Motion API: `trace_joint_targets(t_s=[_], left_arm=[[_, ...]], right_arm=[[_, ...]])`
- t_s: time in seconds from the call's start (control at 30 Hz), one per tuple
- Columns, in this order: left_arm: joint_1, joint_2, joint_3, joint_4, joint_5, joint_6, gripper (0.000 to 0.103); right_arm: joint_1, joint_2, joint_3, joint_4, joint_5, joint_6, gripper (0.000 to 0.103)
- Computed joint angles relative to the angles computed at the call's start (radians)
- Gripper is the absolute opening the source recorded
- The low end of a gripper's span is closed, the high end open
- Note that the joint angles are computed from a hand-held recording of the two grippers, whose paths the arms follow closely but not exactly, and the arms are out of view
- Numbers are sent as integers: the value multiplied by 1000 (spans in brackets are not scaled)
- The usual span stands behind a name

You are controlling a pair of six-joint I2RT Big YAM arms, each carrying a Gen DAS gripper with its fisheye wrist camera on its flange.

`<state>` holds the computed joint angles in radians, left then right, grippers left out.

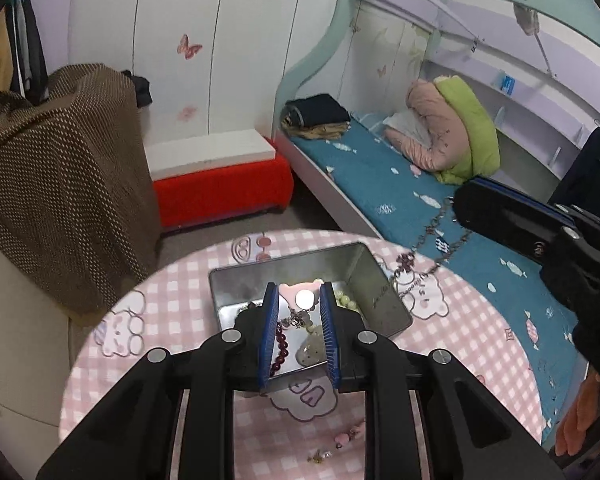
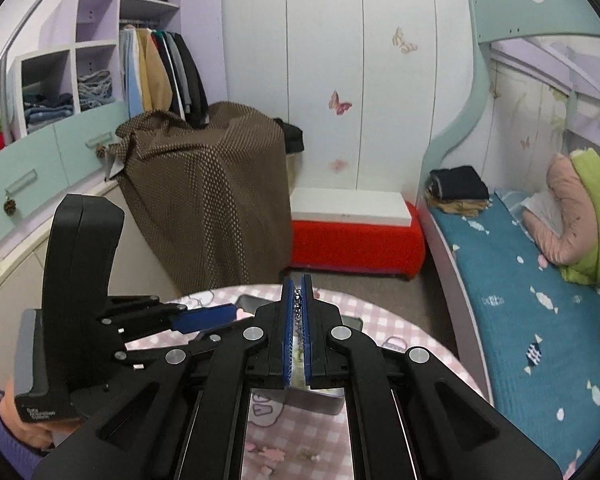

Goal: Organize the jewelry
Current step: 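Carry the earring and chain into the tin and open both tools, then grasp a pearl earring with the left tool while the right tool grasps a small charm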

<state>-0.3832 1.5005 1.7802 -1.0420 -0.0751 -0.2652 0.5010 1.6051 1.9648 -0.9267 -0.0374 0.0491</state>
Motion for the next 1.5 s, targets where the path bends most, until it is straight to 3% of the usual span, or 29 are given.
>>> trace_joint_targets(t_s=[0.3, 0.37, 0.4, 0.77, 1.03, 1.17, 1.5], left_arm=[[8, 31, -15, -6, 6, -16, 23], [11, 33, -12, -8, -1, -20, 41], [10, 28, -20, 2, -11, -21, 43], [17, -1, -46, 5, -9, -32, 43], [-3, -58, -76, 11, -29, -31, 43], [-24, -116, -137, 34, -50, -30, 53], [-93, -213, -308, 48, -76, -48, 53]], right_arm=[[-18, 45, -20, -24, -34, 23, 4], [-19, 48, -28, -24, -37, 25, 4], [-19, 48, -33, -24, -38, 25, 4], [-30, 53, -46, -32, -77, 59, 7], [-33, -5, -92, -31, -81, 69, 7], [-38, -56, -150, -31, -76, 68, 7], [-38, -165, -349, -37, -66, 81, 7]])
